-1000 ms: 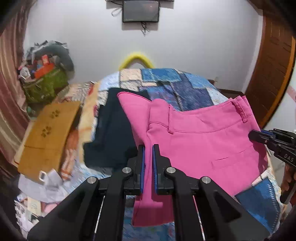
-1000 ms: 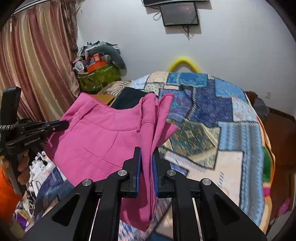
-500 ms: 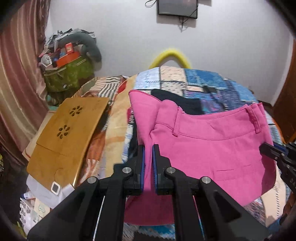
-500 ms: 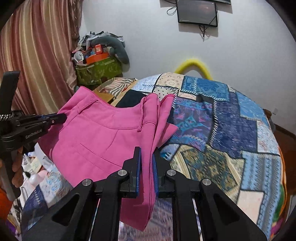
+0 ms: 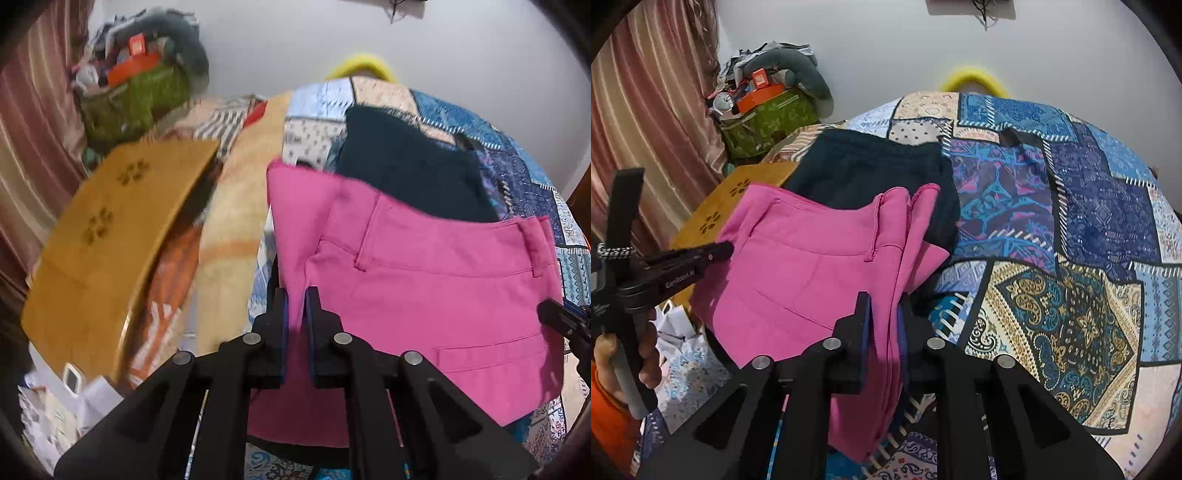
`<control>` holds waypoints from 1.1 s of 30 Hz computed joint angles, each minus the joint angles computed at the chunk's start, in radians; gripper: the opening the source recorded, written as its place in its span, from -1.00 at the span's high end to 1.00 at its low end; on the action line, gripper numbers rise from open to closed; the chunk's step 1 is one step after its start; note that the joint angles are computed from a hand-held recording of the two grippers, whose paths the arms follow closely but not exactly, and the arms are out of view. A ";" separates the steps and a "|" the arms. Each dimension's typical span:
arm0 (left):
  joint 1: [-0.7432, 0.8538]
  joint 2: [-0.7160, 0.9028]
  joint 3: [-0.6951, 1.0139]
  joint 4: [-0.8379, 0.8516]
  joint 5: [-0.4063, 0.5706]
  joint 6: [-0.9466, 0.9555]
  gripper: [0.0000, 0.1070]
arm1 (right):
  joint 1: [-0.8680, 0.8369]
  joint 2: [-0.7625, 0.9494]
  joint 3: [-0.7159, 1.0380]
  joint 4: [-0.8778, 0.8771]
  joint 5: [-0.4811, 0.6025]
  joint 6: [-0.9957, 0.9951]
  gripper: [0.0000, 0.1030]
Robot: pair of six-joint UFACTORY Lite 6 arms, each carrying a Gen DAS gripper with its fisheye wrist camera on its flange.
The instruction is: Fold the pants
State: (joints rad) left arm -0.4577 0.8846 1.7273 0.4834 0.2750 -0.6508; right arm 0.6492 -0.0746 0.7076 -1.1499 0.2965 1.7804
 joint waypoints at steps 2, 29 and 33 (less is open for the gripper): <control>-0.006 0.004 -0.008 0.098 0.008 -0.102 0.77 | 0.013 -0.001 -0.006 0.020 0.022 -0.011 0.61; -0.283 -1.336 -0.796 0.118 0.277 -0.124 0.61 | 1.183 -0.311 0.413 0.054 1.299 0.052 0.15; -0.677 -1.566 -0.804 0.391 0.567 -0.409 0.61 | 1.414 -0.154 0.600 -0.014 1.496 0.070 0.15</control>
